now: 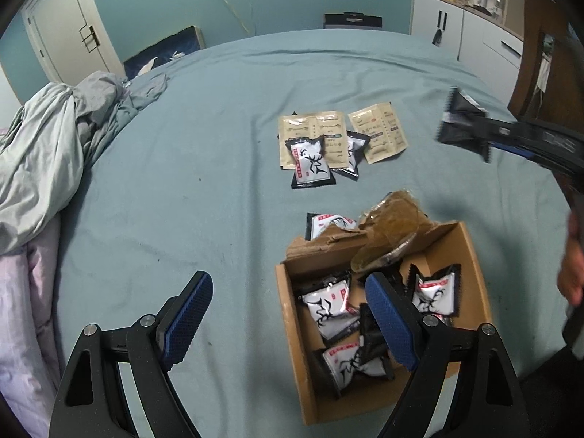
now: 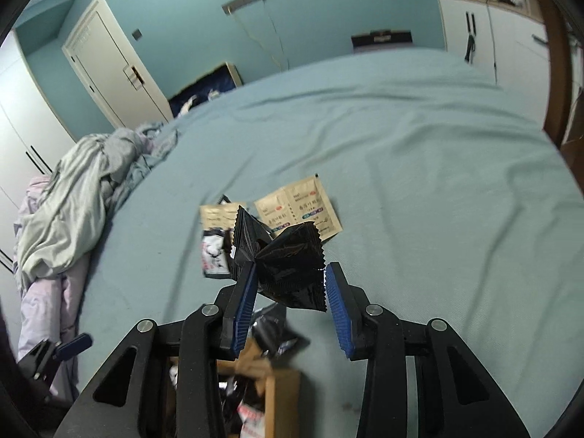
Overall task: Organize snacks
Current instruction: 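Lift the black packet with the right tool toward the box, then drop a white deer-logo packet in the box with the left tool while the right holds its packet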
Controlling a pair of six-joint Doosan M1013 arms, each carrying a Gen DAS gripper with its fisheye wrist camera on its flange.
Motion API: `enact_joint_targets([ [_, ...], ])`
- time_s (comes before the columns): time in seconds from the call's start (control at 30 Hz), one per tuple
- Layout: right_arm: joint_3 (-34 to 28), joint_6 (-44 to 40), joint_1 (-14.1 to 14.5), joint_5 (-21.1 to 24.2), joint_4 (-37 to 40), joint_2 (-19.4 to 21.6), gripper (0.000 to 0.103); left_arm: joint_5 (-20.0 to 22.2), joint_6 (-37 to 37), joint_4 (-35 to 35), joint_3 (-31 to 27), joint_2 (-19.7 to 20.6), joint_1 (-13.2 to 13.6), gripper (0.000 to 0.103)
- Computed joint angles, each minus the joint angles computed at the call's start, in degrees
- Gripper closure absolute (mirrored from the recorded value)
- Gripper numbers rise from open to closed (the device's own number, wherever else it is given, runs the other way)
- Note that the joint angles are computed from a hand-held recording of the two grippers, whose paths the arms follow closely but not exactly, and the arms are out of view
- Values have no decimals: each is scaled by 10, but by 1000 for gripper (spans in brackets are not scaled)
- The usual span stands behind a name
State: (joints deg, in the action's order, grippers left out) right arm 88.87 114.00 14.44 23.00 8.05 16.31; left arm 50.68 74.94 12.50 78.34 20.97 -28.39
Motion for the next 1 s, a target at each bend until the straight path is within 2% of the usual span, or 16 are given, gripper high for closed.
enact_joint_targets([
  [0.1, 43, 98, 15, -23, -101, -34, 66, 0, 3, 7, 3, -5, -3, 16],
  [0.17, 69, 182, 24, -26, -183, -54, 66, 5, 10, 6, 2, -5, -5, 16],
  [0.23, 87, 244, 31, -22, -233, -68, 66, 12, 20, 2, -3, -3, -5, 16],
  [0.43, 122, 284, 36, -16, -226, -95, 66, 35, 49, -20, -28, 8, -6, 16],
  [0.67, 122, 231, 26, -18, -169, -98, 66, 80, 47, -46, -76, 42, 6, 16],
  [0.8, 101, 150, 12, -3, -96, -78, 66, 118, 27, -67, -125, 76, 19, 16],
  [1.0, 74, 56, 1, 20, -10, -56, 66, 174, 22, -27, -214, 142, 18, 16],
])
